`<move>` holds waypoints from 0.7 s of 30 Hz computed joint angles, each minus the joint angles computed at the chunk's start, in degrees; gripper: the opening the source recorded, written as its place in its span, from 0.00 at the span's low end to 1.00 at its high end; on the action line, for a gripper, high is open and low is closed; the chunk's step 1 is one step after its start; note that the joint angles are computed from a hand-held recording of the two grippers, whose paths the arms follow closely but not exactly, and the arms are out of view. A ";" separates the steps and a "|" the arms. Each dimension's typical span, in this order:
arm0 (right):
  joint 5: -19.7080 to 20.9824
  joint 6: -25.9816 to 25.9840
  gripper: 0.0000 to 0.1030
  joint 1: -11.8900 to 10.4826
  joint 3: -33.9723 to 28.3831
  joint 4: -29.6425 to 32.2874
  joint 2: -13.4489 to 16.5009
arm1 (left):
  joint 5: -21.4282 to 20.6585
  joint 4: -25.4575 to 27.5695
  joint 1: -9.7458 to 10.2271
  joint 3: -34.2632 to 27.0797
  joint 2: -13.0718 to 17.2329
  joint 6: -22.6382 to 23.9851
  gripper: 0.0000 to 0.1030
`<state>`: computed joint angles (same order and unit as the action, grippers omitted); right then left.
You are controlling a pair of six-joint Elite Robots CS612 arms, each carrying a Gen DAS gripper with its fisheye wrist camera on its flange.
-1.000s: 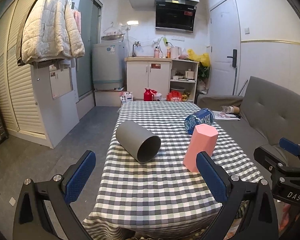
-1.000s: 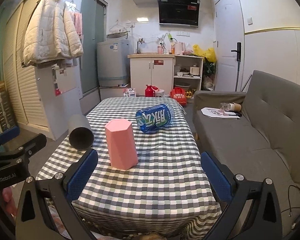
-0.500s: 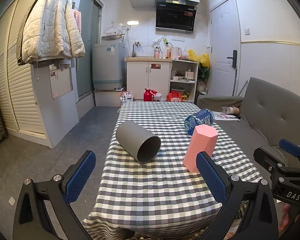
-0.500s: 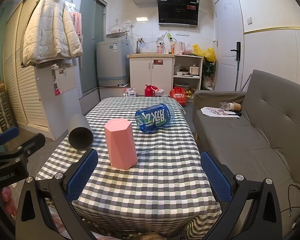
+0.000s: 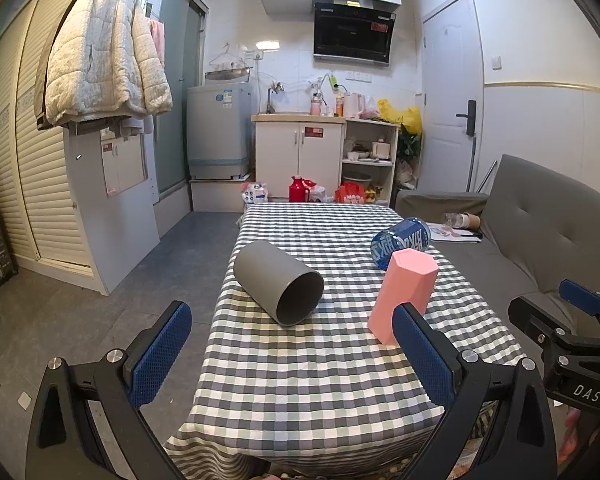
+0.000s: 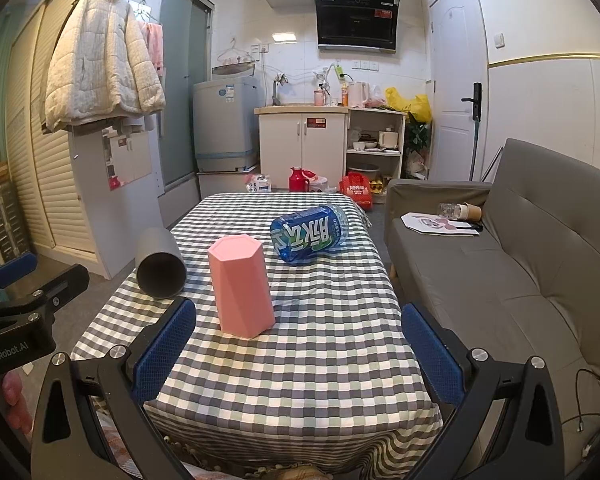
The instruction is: Flip cup upside down
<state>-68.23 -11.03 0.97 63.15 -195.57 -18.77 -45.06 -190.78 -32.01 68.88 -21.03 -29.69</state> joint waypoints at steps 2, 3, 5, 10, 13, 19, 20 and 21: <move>0.04 0.04 1.00 0.02 -0.10 -0.02 0.08 | 0.07 -0.58 -0.04 -0.07 0.09 0.38 1.00; 0.00 0.03 1.00 0.04 -0.11 -0.04 0.10 | 0.17 -0.91 -0.08 0.06 0.06 0.50 1.00; 0.03 -0.01 1.00 0.02 -0.07 0.00 0.07 | 0.36 -1.12 -0.13 0.10 0.04 0.56 1.00; 0.03 -0.01 1.00 0.02 -0.02 0.03 0.06 | 0.50 -0.90 -0.14 -0.10 0.10 0.49 1.00; 0.02 -0.04 1.00 0.02 -0.01 0.09 0.04 | 0.52 -0.69 -0.12 -0.15 0.11 0.48 1.00; 0.03 -0.04 1.00 0.02 -0.04 0.10 0.07 | 0.51 -0.73 -0.13 -0.08 0.08 0.38 1.00; 0.02 -0.04 1.00 0.01 0.00 0.08 0.04 | 0.47 -0.71 -0.12 -0.12 0.10 0.37 1.00; 0.03 -0.03 1.00 0.02 -0.01 0.05 0.05 | 0.48 -0.63 -0.12 -0.12 0.10 0.34 1.00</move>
